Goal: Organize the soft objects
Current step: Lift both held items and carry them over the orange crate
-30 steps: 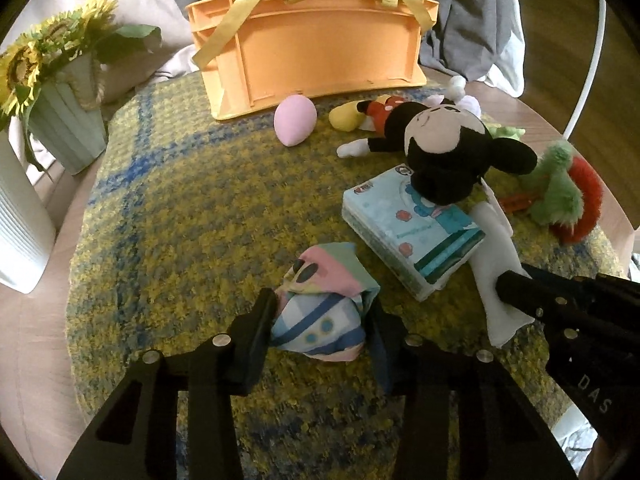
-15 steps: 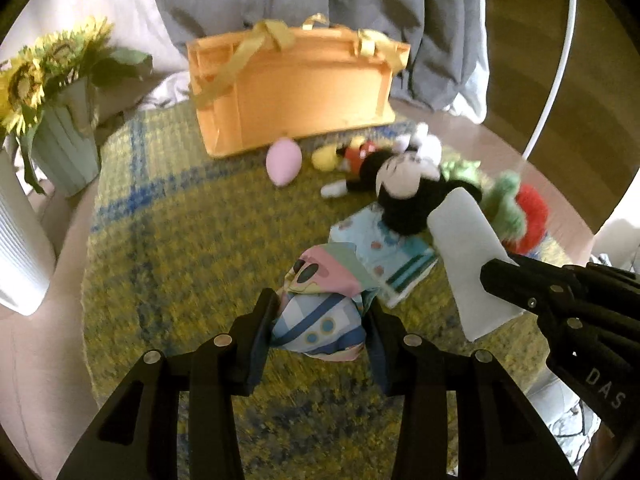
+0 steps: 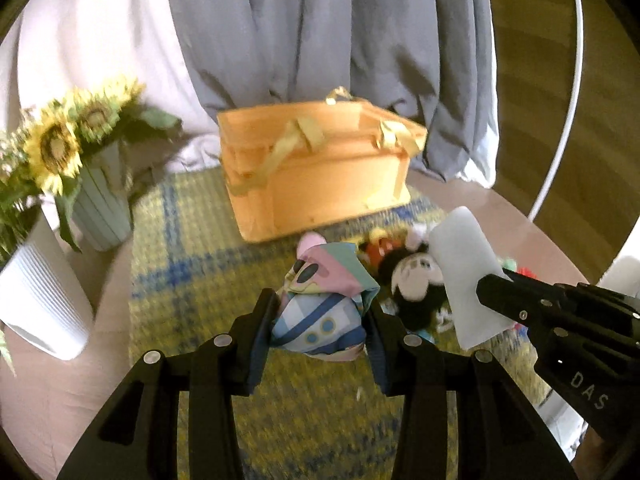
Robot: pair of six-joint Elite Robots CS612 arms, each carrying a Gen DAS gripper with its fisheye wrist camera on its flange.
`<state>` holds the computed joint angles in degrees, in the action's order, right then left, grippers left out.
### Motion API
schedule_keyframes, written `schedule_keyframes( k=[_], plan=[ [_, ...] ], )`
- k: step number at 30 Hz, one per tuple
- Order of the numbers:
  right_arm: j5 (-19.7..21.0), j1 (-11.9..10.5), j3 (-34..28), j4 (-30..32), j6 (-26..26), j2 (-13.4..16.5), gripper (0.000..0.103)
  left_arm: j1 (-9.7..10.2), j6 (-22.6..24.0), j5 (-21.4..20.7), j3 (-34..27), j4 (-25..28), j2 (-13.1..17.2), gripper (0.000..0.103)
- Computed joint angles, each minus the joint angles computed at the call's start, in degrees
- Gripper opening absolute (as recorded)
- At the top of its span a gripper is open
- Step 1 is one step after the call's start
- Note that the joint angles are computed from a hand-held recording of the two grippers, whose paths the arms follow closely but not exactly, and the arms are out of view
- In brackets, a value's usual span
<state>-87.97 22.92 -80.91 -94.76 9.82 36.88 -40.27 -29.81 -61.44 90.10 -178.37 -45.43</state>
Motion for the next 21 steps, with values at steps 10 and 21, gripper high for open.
schedule_keyframes(
  k=[10, 21],
  plan=[
    [5.6, -2.0, 4.2, -6.8, -5.0, -2.5, 0.01, -0.43, -3.8, 7.8, -4.1, 1.4, 0.7, 0.041],
    [12.0, -4.1, 10.5, -15.4, -8.9, -5.8, 0.01, -0.57, -3.9, 14.9, -10.4, 1.0, 3.6, 0.041]
  ],
)
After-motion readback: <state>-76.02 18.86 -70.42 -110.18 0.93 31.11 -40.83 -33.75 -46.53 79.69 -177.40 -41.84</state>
